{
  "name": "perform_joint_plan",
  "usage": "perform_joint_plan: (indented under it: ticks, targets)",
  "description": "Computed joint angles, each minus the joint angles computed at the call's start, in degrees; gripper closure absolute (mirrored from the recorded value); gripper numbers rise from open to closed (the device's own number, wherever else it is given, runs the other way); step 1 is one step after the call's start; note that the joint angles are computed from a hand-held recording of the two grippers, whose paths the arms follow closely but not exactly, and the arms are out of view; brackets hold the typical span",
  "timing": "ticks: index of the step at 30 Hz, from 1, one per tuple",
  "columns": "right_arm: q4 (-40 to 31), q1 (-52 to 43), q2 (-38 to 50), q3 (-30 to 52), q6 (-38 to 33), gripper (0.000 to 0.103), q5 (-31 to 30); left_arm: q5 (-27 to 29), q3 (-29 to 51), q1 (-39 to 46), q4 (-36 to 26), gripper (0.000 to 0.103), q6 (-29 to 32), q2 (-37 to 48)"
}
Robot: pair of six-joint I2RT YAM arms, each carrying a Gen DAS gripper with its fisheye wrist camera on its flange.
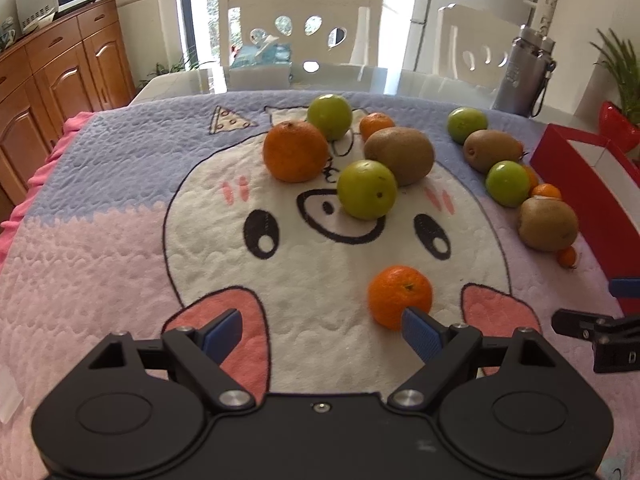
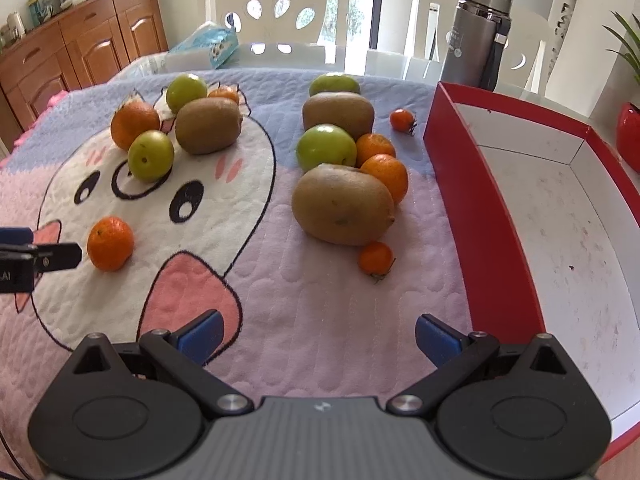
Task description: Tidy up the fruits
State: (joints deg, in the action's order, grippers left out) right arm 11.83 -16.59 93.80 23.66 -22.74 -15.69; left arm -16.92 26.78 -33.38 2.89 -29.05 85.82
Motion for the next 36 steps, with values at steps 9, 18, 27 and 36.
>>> perform_joint_plan:
  ticks: [9, 18, 27, 36]
  targets:
    - [8.4, -7.3, 5.9, 1.0, 4.0, 0.000, -14.6, 2.0, -0.4, -1.4, 6.1, 0.000, 3.2, 3.8]
    - [18.8, -3.6, 18.0, 4.5, 7.0, 0.007, -10.7, 2.9, 3.5, -1.2, 7.3, 0.000, 5.6, 10.6]
    - [28.9, -1.2, 20.3, 0.8, 1.2, 0.021, -6.1, -1.0, 4.5, -2.1, 13.0, 0.014, 8.0, 15.5]
    - [31.3, -7.4, 17.5, -3.2, -2.3, 0.078, -12.5, -0.2, 2.3, -3.1, 17.0, 0.055, 8.5, 13.9]
